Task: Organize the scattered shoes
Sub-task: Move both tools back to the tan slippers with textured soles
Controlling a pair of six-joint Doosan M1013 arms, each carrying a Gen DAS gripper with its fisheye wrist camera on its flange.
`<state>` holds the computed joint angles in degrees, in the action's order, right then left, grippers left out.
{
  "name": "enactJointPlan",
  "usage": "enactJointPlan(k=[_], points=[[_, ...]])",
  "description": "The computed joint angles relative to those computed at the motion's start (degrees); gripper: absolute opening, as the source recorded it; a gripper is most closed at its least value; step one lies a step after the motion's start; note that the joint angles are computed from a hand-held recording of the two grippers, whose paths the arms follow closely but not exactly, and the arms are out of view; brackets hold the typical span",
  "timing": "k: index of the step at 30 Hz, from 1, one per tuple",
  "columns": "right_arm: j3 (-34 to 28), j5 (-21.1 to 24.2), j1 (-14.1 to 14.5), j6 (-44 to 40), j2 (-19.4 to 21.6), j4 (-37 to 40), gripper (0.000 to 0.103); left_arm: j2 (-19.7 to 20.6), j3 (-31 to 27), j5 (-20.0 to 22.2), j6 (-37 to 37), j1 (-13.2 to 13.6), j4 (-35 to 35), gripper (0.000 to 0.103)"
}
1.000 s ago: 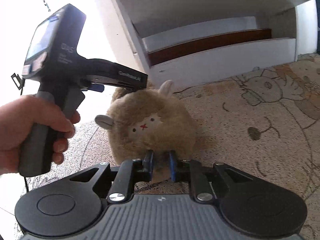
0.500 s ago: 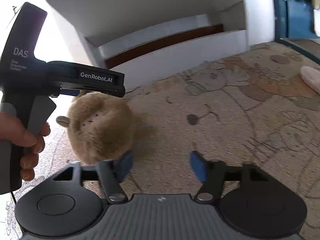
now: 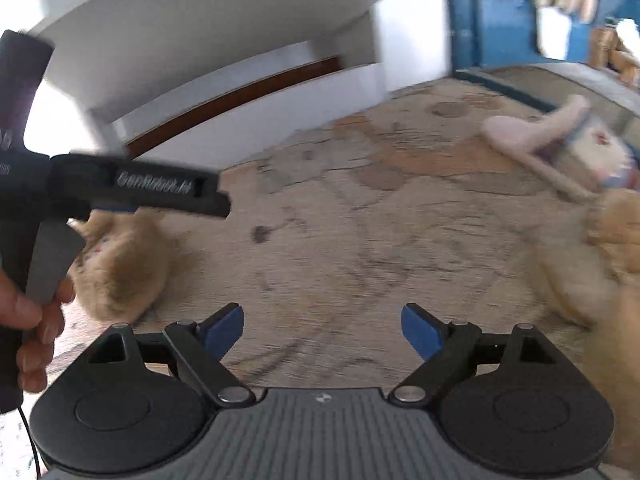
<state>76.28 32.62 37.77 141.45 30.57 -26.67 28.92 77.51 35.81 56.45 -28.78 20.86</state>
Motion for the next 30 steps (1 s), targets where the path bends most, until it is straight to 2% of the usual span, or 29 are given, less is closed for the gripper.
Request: enactJointPlan(k=[3, 9, 23, 30], points=[[3.01, 3.5, -0.4, 8.62, -2.35, -6.78, 0.09, 0.5, -0.3, -1.37, 6.33, -1.08, -5.64, 0.103], [7.05, 5.93, -1.1, 15.22, -4.8, -10.76, 0.09, 1.92, -1.51, -1.88, 13.32, -3.25, -11.05, 0.103], [12.04, 9.99, -1.59, 22.06, -8.53, -15.29, 0.09, 3.79, -3.87, -0.33, 23.47, -5.9, -20.07, 0.103], [13.94, 14.2, -1.64, 23.07, -9.82, -17.51, 0.091, 4.75, -5.17, 0.62, 29.37, -6.76, -26.2, 0.103]])
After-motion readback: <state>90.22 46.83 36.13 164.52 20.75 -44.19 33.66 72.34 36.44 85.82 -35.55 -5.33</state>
